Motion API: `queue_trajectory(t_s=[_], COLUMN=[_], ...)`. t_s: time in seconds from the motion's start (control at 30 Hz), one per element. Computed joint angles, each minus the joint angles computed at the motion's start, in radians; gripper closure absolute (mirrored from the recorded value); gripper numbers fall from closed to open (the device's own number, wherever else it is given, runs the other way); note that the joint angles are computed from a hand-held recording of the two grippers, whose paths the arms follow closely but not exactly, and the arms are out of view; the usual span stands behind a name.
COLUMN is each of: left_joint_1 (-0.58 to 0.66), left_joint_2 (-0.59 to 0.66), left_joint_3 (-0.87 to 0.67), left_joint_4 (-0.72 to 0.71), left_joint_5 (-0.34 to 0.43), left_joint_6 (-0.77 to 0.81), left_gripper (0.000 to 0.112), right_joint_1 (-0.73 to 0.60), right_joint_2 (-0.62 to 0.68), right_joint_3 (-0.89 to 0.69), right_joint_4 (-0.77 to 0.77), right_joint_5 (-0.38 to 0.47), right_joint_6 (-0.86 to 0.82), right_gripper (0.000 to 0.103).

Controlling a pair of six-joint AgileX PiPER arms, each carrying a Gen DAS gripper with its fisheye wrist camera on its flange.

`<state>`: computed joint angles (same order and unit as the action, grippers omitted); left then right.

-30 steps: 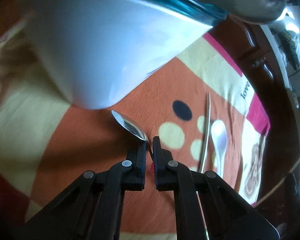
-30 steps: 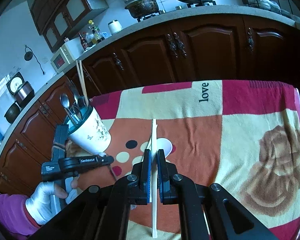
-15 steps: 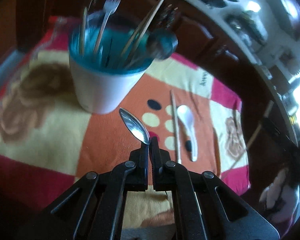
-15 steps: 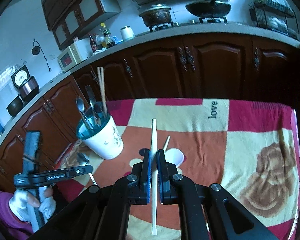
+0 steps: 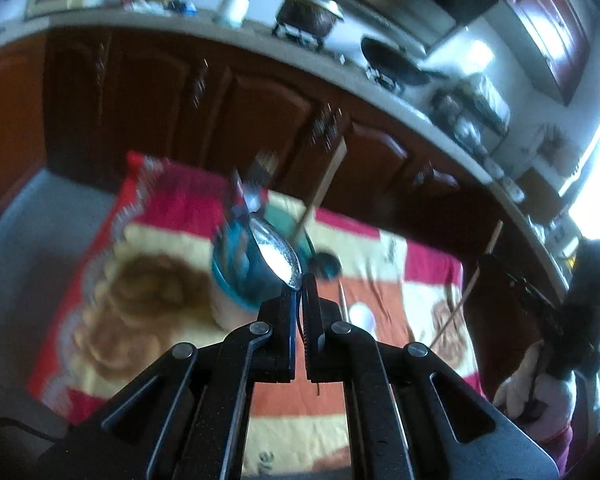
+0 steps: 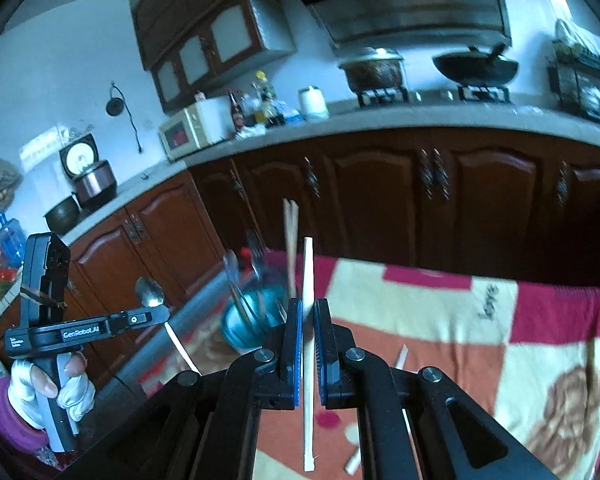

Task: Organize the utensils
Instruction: 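Lower the spoon into the cup with the left tool while the right tool drops the chopstick in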

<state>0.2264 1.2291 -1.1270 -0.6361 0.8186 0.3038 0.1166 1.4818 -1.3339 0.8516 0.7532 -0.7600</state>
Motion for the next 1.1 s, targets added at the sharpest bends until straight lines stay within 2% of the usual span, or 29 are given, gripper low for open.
queue_trajectory(t_s=[0.13,0.27,0.43,0.63,0.8,1.1], left_joint_1=[0.035,0.003,-0.073,-0.111,-0.121,-0.159], left_joint_2=[0.048,0.100,0.136,0.177,0.209,0.233], left_joint_3=[-0.086,-0.133,-0.114,-0.084,-0.061,-0.017], left_joint_4=[0.001,0.069,0.220,0.312,0.324,0.363], left_joint_5=[-0.033,-0.111,-0.237,-0.310,-0.328,-0.354], left_joint_6=[0.010,-0.023,-0.084,-0.115,-0.113,-0.169], left_gripper=[0.111,0.111,0.111,0.111,0.111,0.111], right_joint_1=[0.073,0.174,0.273,0.355,0.369,0.367], right_joint_2=[0.063,0.142,0.242,0.357,0.417,0.420], right_joint_3=[-0.106,-0.205,-0.309,-0.375,-0.405,-0.353], right_joint_4=[-0.005,-0.074,-0.189,-0.327,-0.375,-0.420], right_joint_5=[-0.029,-0.111,-0.198,-0.303,-0.270,-0.208], right_joint_6=[0.060,0.152,0.266,0.374,0.392,0.379], right_gripper=[0.098,0.098,0.098,0.098,0.098,0.098])
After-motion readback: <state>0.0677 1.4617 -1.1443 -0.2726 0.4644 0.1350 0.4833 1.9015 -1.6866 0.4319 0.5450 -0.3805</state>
